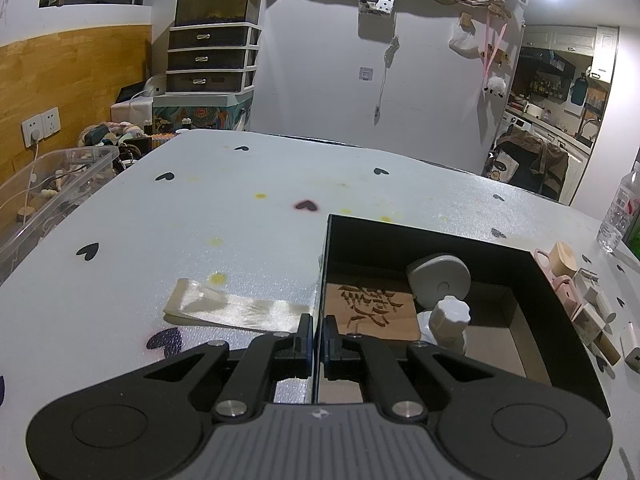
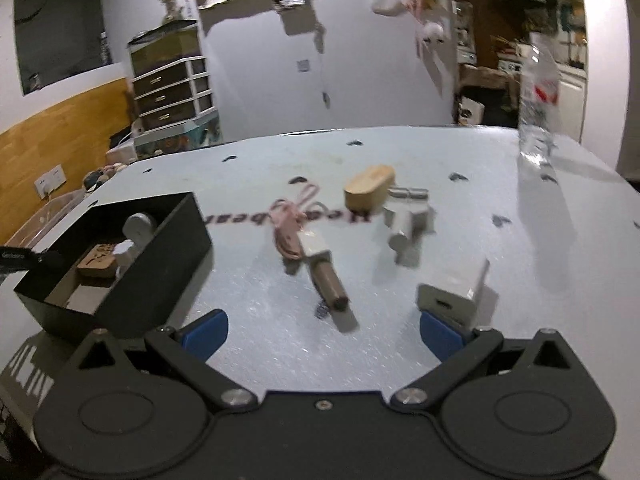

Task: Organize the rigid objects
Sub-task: 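Move the right gripper back and grasp the white charger, then carry the white charger into the black box and open the right gripper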

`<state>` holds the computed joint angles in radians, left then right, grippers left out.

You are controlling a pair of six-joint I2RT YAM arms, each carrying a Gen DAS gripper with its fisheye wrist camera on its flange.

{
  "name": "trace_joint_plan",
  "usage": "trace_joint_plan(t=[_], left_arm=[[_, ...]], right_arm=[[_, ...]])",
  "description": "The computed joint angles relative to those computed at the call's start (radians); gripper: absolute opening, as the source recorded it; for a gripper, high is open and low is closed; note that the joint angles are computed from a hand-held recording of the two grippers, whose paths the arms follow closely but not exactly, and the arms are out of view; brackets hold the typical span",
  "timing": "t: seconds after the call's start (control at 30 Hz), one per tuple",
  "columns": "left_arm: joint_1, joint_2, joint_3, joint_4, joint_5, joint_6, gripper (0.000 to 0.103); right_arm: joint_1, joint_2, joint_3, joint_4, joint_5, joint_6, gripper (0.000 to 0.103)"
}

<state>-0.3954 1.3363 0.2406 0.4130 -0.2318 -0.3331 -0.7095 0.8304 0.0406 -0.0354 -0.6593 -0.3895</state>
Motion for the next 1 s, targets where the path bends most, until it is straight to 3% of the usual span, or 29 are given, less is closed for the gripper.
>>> trace_joint_plan(t=[0.13, 0.27, 0.43, 0.5, 0.6, 0.8, 0.9, 1.0], left_arm=[[0.000, 0.000, 0.000, 0.000, 0.000, 0.001, 0.004], [0.000, 0.001, 0.000, 0.001, 0.000, 0.001, 0.004], [-0.001, 0.000, 0.000, 0.000, -0.001, 0.001, 0.004], [-0.001, 0.000, 0.000, 0.000, -0.001, 0.000, 0.004], [0.001, -0.003, -0.004, 0.001, 0.001, 0.001, 0.004], [0.003, -0.006, -0.010, 0.003, 0.002, 0.006, 0.004], [0.004, -0.011, -0.015, 0.004, 0.004, 0.008, 0.004], [0.004, -0.013, -0.018, 0.003, 0.003, 0.009, 0.004]], right_arm=[[-0.046, 0.112, -0.031, 0.201, 0.023, 0.069, 0.103], [0.003, 0.293, -0.019, 0.407, 0.162, 0.166, 0.103], [0.053, 0.479, 0.035, 0.528, 0.247, 0.260, 0.103], [0.057, 0.539, 0.056, 0.584, 0.240, 0.341, 0.097], [0.092, 0.589, 0.113, 0.565, 0.266, 0.430, 0.077], [0.212, 0.659, 0.200, 0.513, 0.435, 0.499, 0.063], [0.236, 0.695, 0.227, 0.502, 0.493, 0.500, 0.052], [0.242, 0.701, 0.234, 0.499, 0.513, 0.476, 0.048]])
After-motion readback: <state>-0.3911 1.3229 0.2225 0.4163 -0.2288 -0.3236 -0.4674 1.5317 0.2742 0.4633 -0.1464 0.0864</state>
